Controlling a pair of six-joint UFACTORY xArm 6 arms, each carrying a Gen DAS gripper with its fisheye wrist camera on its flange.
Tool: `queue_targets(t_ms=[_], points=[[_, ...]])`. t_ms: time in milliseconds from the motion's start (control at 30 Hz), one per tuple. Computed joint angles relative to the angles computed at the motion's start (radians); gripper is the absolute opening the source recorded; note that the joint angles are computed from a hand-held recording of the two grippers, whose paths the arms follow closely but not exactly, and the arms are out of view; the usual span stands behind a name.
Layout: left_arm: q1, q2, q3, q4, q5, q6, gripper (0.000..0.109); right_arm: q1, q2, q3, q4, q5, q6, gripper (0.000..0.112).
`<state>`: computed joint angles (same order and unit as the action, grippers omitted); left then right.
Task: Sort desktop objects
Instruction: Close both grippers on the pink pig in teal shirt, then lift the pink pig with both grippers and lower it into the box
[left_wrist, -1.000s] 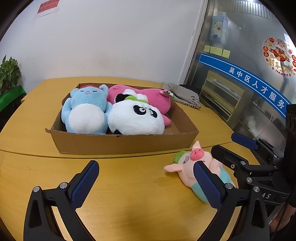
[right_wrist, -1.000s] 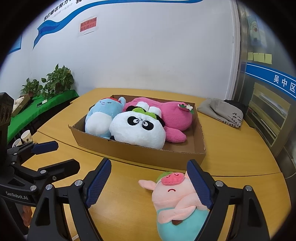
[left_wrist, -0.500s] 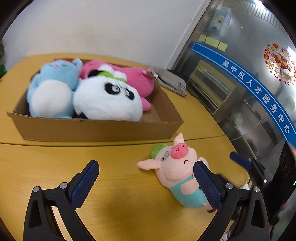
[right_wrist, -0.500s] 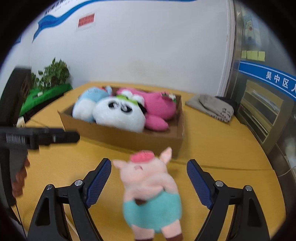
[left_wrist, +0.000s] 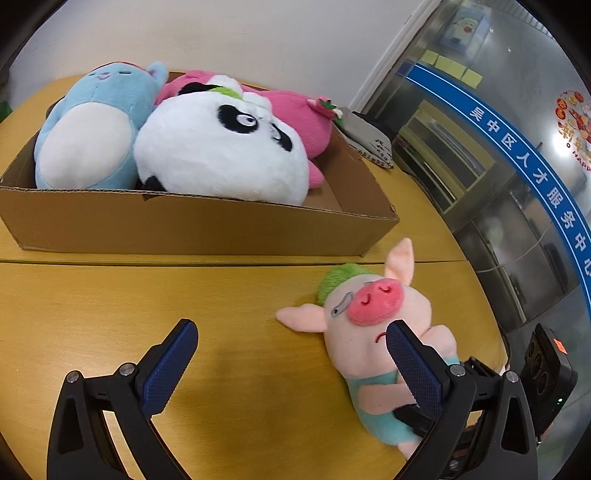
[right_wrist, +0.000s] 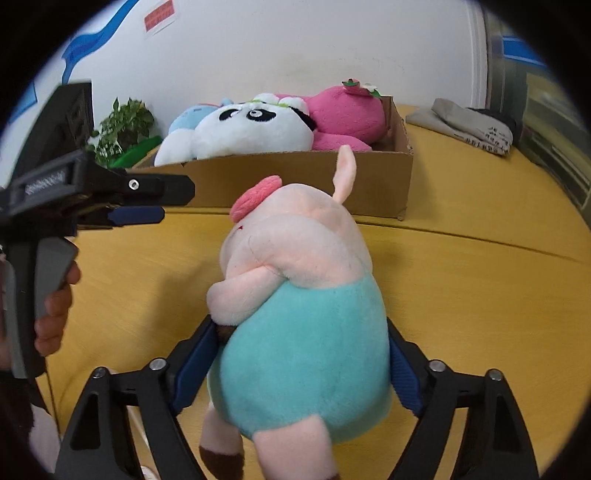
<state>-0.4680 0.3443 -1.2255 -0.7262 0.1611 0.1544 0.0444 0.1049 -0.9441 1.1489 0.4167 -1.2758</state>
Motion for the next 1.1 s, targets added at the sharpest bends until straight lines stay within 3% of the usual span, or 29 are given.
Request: queue_targets(t_ms=[200, 300, 367, 433, 600, 700, 833, 933, 1000, 1100], points=[[0.005, 0.05, -0.063, -0.147, 0.055, 0.122, 0.103, -0.069, 0.004, -0.007, 0.085, 0.241, 0.067, 0.075], [0.008, 0.083, -0.102, -0.179, 0.099, 0.148, 0.103, -0.073, 0.009, -0.005, 0.122, 0.279, 0.089, 0.075], [0.01, 0.107, -0.133, -0.247, 0.129, 0.203, 0.103, -0.075, 0.01, -0.006, 0.113, 0.28, 0.103, 0.077], [0.01, 0.128, -0.159, -0.284, 0.159, 0.234, 0.103, -0.073, 0.008, -0.006, 0.086, 0.266, 0.117, 0.086], [-0.006, 0.153, -0.194, -0.251, 0.166, 0.216, 0.103, -0.009, -0.092, 0.046, -0.033, 0.062, 0.084, 0.087], [-0.011, 0.14, -0.187, -0.26, 0.174, 0.217, 0.103, 0.014, -0.068, 0.022, -0.154, 0.045, 0.126, 0.085], [-0.036, 0.021, -0.054, -0.383, 0.123, 0.312, 0.103, -0.025, 0.005, -0.03, -0.086, 0.183, 0.114, 0.081], [-0.029, -0.013, 0.011, -0.365, 0.114, 0.261, 0.103, -0.062, 0.013, -0.026, 0.022, 0.238, 0.08, 0.078], [-0.023, 0.036, -0.02, -0.36, 0.166, 0.256, 0.103, -0.072, 0.018, -0.025, 0.062, 0.259, 0.066, 0.077], [-0.008, 0.086, -0.083, -0.581, 0.242, 0.42, 0.103, -0.073, 0.012, -0.017, 0.087, 0.256, 0.056, 0.073]])
